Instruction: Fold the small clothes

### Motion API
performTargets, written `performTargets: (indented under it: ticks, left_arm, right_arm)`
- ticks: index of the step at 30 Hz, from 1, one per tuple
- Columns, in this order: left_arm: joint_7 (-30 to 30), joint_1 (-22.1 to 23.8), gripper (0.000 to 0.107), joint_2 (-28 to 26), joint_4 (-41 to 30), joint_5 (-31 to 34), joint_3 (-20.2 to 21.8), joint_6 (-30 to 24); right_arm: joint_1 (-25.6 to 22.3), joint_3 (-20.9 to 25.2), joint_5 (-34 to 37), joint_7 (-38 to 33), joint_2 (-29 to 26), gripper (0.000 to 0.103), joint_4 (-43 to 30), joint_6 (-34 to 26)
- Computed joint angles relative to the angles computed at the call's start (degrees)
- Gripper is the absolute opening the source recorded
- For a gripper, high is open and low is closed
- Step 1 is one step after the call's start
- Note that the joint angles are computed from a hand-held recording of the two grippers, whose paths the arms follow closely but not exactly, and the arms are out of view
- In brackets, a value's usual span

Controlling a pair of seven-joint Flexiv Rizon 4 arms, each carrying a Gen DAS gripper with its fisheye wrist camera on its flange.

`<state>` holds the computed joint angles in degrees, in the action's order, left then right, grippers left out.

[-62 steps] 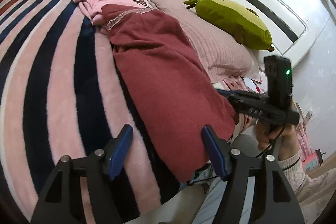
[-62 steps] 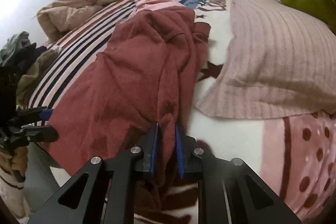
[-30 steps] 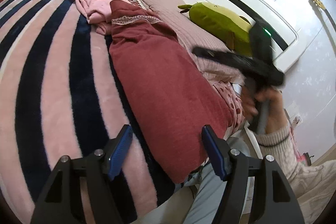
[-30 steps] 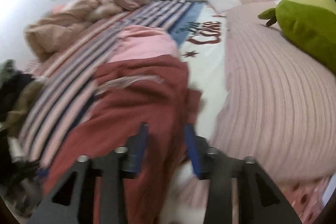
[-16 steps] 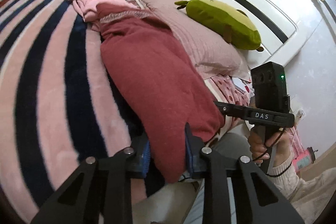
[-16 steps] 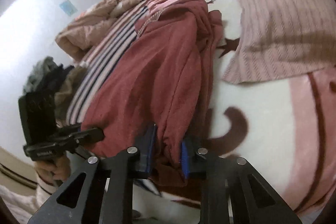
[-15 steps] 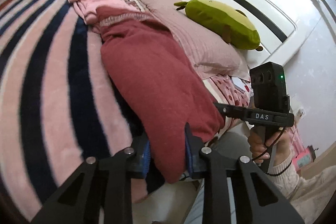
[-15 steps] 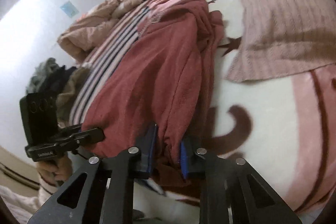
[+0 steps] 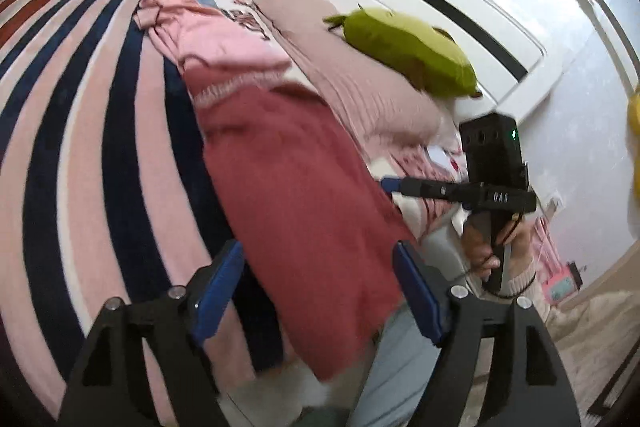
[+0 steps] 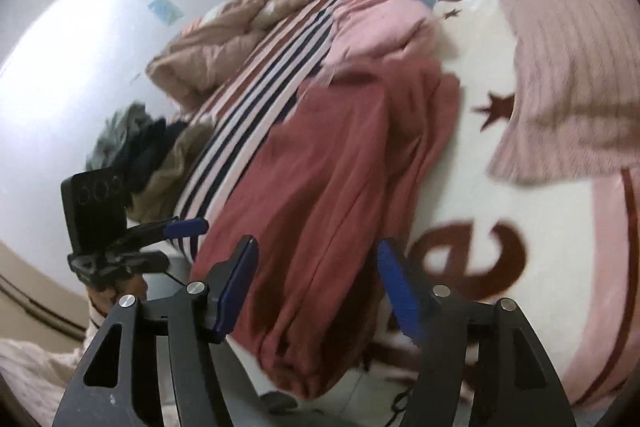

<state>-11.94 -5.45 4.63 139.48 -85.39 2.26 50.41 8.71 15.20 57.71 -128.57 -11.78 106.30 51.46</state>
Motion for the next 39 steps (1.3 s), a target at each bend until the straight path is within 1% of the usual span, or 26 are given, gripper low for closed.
performTargets:
  ticks: [2,3,4,5,6,7,8,9,10,11,12,14,16,20,23,27,30,32,34,35,37,39]
  left_arm:
    - [-0.90,0.47,0.073,-3.44,-2.99,0.43,-0.66,1.24]
    - [-1.69,0.80,0.073,-5.42,-4.51,0.87,-0.92,1.37]
    - [-3.02,1.37,0.073,-7.69,-6.13,1.86,-1.09,0.49]
    - [-4.10,1.93,0.073,-9.32,-7.21,2.33,-1.23,-0.49]
    - [-5.78,2.65,0.071,-11.61,-8.76,3.35,-1.51,-1.86]
    - [-6.49,3.12,0.060,-13.09,-9.71,3.66,-1.89,-2.62]
    - [-6.86,3.17,0.054,-13.88,-10.06,3.61,-2.35,-2.37]
    - [-7.62,3.07,0.039,-14.82,-10.61,3.97,-2.78,-1.23]
    - [-8.46,3.03,0.024,-15.56,-11.07,4.44,-3.11,-0.35]
    - [-8.76,3.22,0.019,-15.74,-11.25,4.32,-3.31,-0.54]
    - [-8.75,3.29,0.016,-15.45,-11.20,3.75,-3.48,-0.56]
    - [-7.55,2.67,0.015,-13.64,-10.58,3.17,-3.56,1.02]
    - [-5.39,1.61,0.014,-10.23,-9.45,2.34,-3.40,2.61]
    - [-3.80,0.28,0.014,-4.83,-8.88,2.34,-2.32,4.97]
    - [-2.60,-0.35,0.014,-0.16,-8.23,3.39,-1.03,7.41]
    - [-3.88,-0.22,0.014,5.40,-7.95,6.65,1.07,10.63]
    - [-5.96,0.84,0.014,9.51,-7.79,10.42,3.47,11.58]
    - [-8.44,2.16,0.014,12.41,-7.77,14.85,5.31,12.11]
    - [-11.92,4.25,0.014,15.32,-8.26,20.70,7.77,11.39]
    - [-12.96,4.84,0.014,16.32,-8.31,22.66,8.71,11.24]
    - [-15.78,7.35,0.014,18.94,-8.94,28.61,10.93,11.05]
    - [-17.65,8.98,0.014,20.62,-9.64,32.56,12.97,10.58]
  right_arm:
    - [0.79,-0.69,-2.07,2.67,-2.42,0.059,-1.96,0.22]
    - [2.06,-0.86,-4.38,5.47,-4.20,0.059,-2.98,1.56]
    - [2.01,-0.62,-5.44,6.72,-5.46,0.059,-3.94,1.04]
    - [1.17,-0.06,-5.22,6.98,-6.81,0.057,-5.19,-0.61]
    - [-0.19,0.80,-3.87,6.61,-8.44,0.055,-7.03,-3.52]
    - [-1.12,1.52,-2.95,6.33,-9.47,0.049,-8.04,-5.40]
    - [-1.44,2.00,-2.45,6.32,-10.70,0.043,-8.99,-6.26]
    - [-1.39,2.32,-2.38,6.23,-11.25,0.041,-9.10,-5.65]
    - [-1.26,2.58,-2.53,6.39,-11.73,0.032,-9.31,-5.05]
    - [-1.18,2.85,-2.58,6.71,-12.07,0.022,-9.39,-4.36]
    - [-1.38,3.29,-2.26,6.58,-12.14,0.020,-9.38,-3.91]
    - [-1.76,4.25,-1.51,4.98,-11.26,0.017,-8.82,-2.50]
    - [-2.38,5.12,0.15,2.91,-9.95,0.016,-8.61,-2.05]
    - [-2.12,5.69,3.27,-0.92,-6.60,0.015,-8.76,-1.16]
    - [-0.45,5.57,4.86,-2.99,-4.28,0.015,-9.92,-0.25]
    - [3.53,5.50,4.76,-4.76,-2.07,0.015,-12.69,1.70]
    - [6.46,5.84,4.26,-5.55,-1.98,0.015,-16.00,2.02]
    - [8.46,6.24,3.65,-5.39,-2.59,0.015,-18.60,2.17]
    - [11.30,7.02,2.10,-5.05,-3.62,0.015,-21.64,3.23]
    - [12.62,7.38,1.12,-4.60,-4.18,0.015,-22.88,3.88]
    - [15.25,8.31,-1.10,-3.49,-5.53,0.015,-25.95,4.40]
    - [18.01,9.29,-3.74,-2.48,-7.20,0.015,-29.36,4.89]
